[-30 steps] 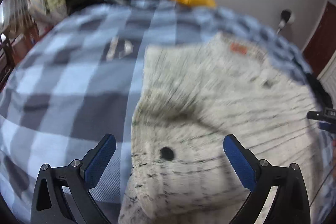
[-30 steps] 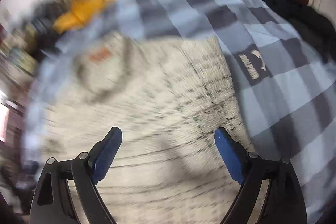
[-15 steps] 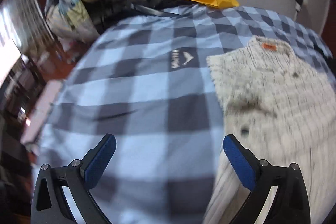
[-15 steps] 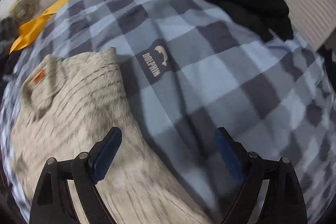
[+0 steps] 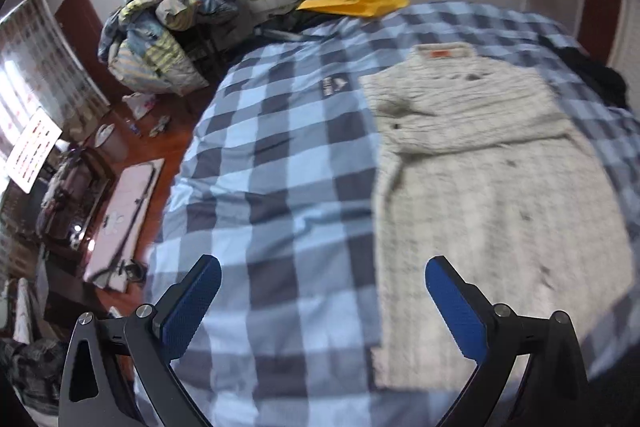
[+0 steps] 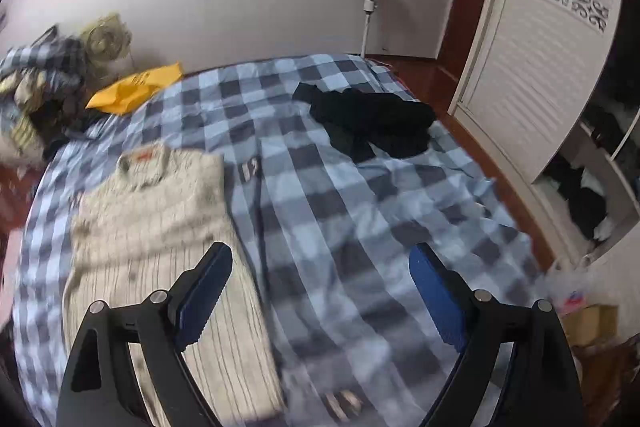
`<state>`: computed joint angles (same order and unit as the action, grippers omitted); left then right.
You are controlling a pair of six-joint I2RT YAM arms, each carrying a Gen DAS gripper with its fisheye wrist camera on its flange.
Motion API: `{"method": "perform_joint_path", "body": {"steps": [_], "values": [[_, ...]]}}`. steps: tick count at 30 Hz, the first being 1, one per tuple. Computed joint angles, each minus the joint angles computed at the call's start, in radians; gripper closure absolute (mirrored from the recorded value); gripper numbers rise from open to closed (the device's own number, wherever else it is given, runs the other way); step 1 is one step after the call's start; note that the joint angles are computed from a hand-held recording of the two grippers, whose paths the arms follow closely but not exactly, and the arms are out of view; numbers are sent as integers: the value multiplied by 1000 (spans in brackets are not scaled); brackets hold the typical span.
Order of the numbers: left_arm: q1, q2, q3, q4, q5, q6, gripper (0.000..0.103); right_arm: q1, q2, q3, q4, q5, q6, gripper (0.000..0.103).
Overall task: Fold small clothes
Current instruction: 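Grasp the shirt hem with the left tool and lift it toward the collar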
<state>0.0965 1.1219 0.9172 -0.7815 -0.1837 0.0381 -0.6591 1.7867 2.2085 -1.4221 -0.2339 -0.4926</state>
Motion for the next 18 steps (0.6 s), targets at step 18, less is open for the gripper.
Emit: {"method": "perform_joint_path", "body": {"steps": [18], "values": [[-144, 187, -251, 107, 144, -254, 0, 1, -530, -1120, 391, 72, -178, 15]]}}
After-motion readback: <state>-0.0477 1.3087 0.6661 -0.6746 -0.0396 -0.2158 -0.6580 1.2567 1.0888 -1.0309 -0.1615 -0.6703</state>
